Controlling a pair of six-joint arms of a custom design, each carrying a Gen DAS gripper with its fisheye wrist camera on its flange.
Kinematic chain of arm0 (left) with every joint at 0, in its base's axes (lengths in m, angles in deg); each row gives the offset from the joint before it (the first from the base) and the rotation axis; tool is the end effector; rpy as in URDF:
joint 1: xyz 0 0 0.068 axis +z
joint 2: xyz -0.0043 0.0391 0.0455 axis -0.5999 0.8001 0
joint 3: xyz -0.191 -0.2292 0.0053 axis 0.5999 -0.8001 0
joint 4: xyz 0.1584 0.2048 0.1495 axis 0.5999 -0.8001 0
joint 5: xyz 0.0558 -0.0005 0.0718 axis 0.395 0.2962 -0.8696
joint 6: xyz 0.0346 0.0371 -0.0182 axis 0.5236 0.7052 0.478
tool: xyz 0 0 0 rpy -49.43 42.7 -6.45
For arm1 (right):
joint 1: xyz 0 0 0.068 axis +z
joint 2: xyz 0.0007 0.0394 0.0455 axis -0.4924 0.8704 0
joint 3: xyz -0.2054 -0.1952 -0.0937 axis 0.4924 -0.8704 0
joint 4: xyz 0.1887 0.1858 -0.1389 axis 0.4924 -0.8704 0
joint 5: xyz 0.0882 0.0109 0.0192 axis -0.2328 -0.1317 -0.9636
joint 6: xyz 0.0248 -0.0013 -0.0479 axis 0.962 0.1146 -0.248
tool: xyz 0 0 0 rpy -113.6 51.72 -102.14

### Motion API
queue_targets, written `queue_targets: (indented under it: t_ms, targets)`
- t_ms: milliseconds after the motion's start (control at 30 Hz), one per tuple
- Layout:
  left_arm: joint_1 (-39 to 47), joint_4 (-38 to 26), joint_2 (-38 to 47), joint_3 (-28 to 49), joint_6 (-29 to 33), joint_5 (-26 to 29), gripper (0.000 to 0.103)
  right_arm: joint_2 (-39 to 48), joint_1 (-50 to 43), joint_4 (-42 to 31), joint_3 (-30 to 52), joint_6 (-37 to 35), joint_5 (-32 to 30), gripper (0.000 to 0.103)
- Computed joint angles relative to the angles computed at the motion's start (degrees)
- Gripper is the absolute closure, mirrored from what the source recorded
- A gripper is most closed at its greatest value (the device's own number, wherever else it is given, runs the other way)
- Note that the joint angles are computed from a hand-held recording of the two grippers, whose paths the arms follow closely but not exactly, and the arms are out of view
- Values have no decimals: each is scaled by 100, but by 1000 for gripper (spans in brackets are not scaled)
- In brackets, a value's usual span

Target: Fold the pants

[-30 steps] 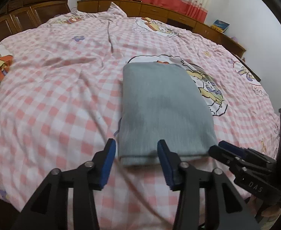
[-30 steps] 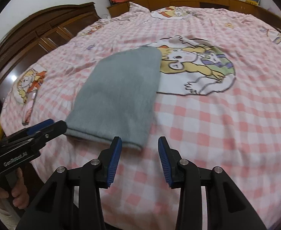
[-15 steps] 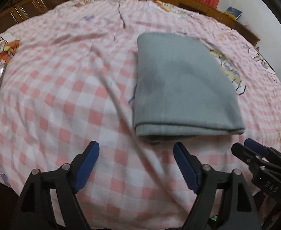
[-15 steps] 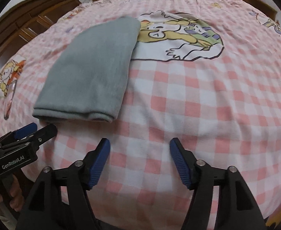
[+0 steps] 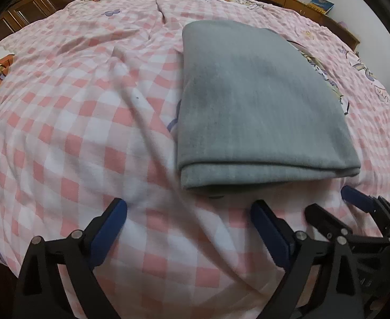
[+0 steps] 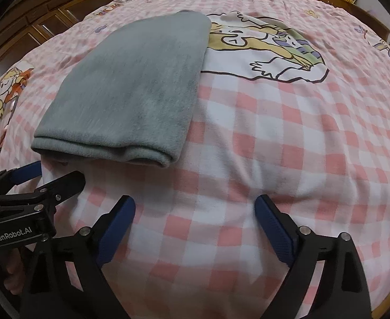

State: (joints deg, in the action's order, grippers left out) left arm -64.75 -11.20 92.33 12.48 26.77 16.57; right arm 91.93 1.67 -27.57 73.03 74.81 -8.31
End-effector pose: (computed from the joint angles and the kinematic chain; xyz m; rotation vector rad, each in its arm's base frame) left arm 0.2475 -0.1324 0.0878 0.5495 2.6064 -0.2360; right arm 0.1613 0.0878 0.0812 0.3884 2.5812 0.1549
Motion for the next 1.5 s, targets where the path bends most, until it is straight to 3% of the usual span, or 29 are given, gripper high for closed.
queue_targets:
  t_ms: [1500]
  targets:
    - [49,-28,133,107,78,26,6,150,-23,254,-6,-45,-35,3]
